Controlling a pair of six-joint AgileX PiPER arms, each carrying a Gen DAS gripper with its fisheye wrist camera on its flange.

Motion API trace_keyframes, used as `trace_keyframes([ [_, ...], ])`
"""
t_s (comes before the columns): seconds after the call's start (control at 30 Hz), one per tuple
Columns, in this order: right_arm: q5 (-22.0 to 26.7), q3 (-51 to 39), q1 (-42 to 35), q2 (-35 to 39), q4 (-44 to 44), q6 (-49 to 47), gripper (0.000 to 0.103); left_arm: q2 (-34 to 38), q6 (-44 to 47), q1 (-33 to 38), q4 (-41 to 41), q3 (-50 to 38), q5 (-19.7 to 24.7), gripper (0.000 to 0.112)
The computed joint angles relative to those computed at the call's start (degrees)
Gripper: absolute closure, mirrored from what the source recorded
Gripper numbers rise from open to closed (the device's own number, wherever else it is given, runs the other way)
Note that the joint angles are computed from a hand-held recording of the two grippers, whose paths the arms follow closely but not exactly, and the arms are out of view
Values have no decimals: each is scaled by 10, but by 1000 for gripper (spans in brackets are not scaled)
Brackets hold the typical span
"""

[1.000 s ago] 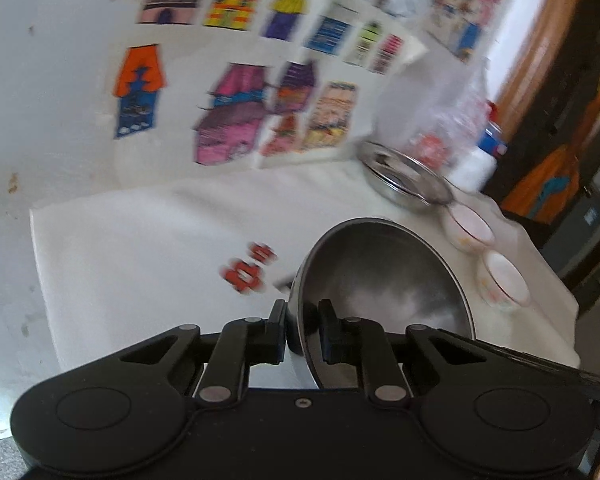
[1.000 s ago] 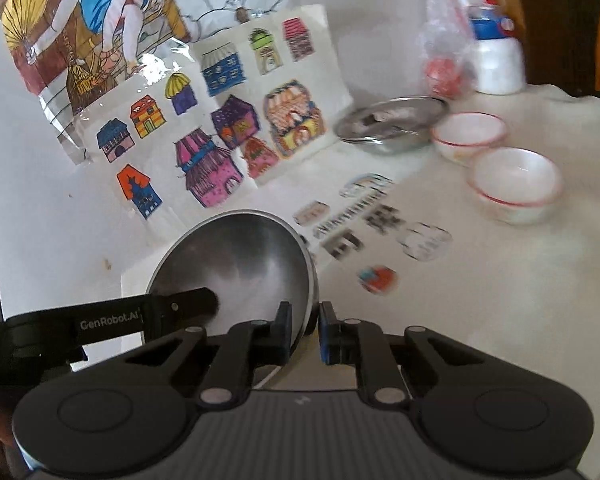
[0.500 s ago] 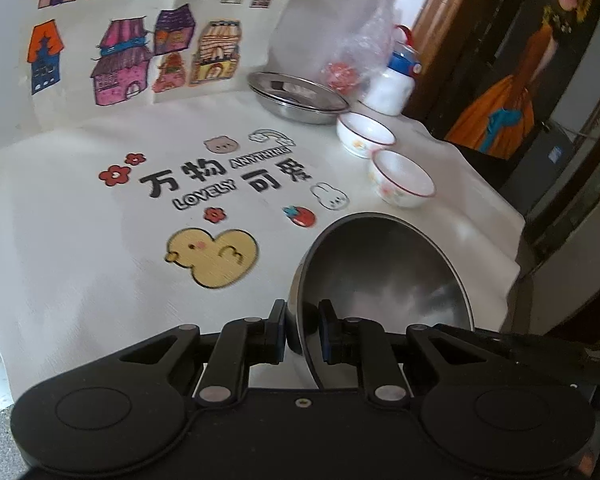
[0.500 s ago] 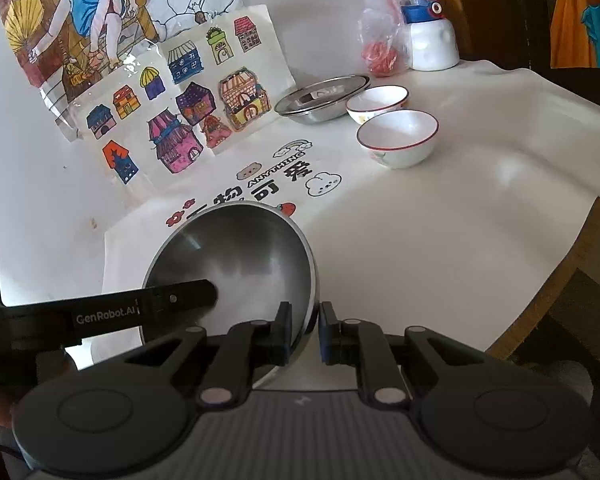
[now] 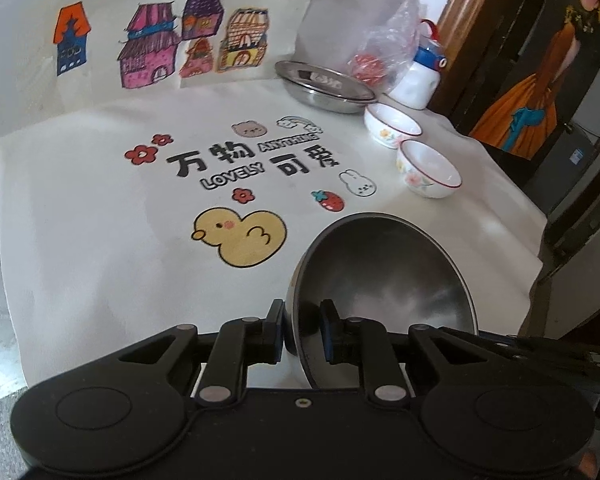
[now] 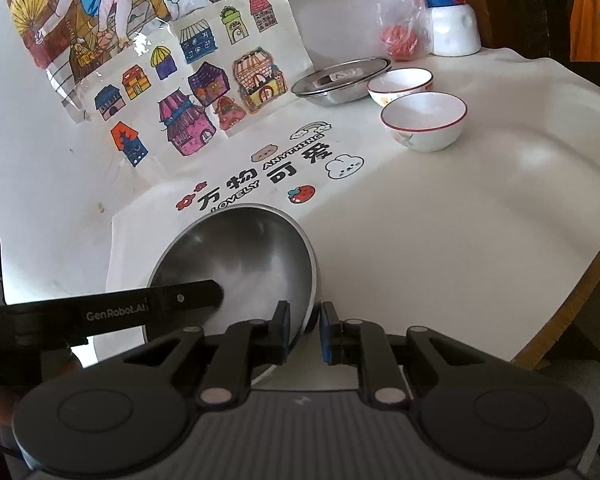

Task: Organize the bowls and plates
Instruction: 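Lift the steel bowl with both grippers and carry it toward the duck sticker, then lower the steel bowl onto the mat and open both grippers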

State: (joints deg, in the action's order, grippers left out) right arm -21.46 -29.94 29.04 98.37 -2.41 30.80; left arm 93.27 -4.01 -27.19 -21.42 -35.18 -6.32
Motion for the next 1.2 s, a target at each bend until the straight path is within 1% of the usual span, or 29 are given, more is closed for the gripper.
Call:
trace_keyframes([
  [0.1, -1, -2, 1, 2, 3, -2, 84, 4, -13, 2, 11, -1, -2, 93],
  [0.27, -9, 0, -7, 3, -30, 23, 80, 8, -9, 3, 10, -3, -2, 92],
  [0.4, -17, 5, -8, 2, -34, 21, 77, 14, -76, 8, 77, -8, 3, 92],
  [0.5, -26, 10, -10, 1, -39, 25, 76, 17, -156, 14, 158, -7, 3, 91],
  [0.57, -30, 13, -6, 0, -19, 8, 74, 17, -225, 18, 225, -5, 1, 90],
  [0.6, -33, 15, -7, 0, -15, 3, 73, 16, -237, 19, 235, -2, -3, 90],
  [0.67, -42, 20, -9, -2, -8, -2, 65, 10, -225, 19, 222, 4, -13, 86],
  [0.7, -48, 23, -9, -3, 1, -8, 62, 7, -208, 18, 204, 5, -15, 83],
  [0.77, -60, 30, -6, -5, 25, -29, 52, 1, -170, 16, 164, 9, -21, 78],
  [0.8, -69, 35, -5, -6, 41, -45, 50, -2, -142, 15, 137, 10, -22, 74],
  [0.83, -76, 38, -1, -7, 62, -64, 45, -6, -130, 16, 125, 11, -23, 71],
  [0.97, -110, 57, -8, -18, 85, -94, 30, -16, -130, 21, 117, 15, -29, 61],
  [1.0, -117, 60, -11, -21, 89, -100, 28, -18, -131, 22, 116, 16, -32, 58],
  [1.07, -127, 63, -17, -26, 100, -114, 18, -23, -115, 25, 99, 16, -34, 53],
  [1.13, -135, 64, -28, -29, 96, -119, 14, -30, -94, 28, 80, 12, -36, 48],
  [1.2, -134, 59, -44, -32, 84, -121, 12, -33, -47, 28, 36, 4, -37, 43],
])
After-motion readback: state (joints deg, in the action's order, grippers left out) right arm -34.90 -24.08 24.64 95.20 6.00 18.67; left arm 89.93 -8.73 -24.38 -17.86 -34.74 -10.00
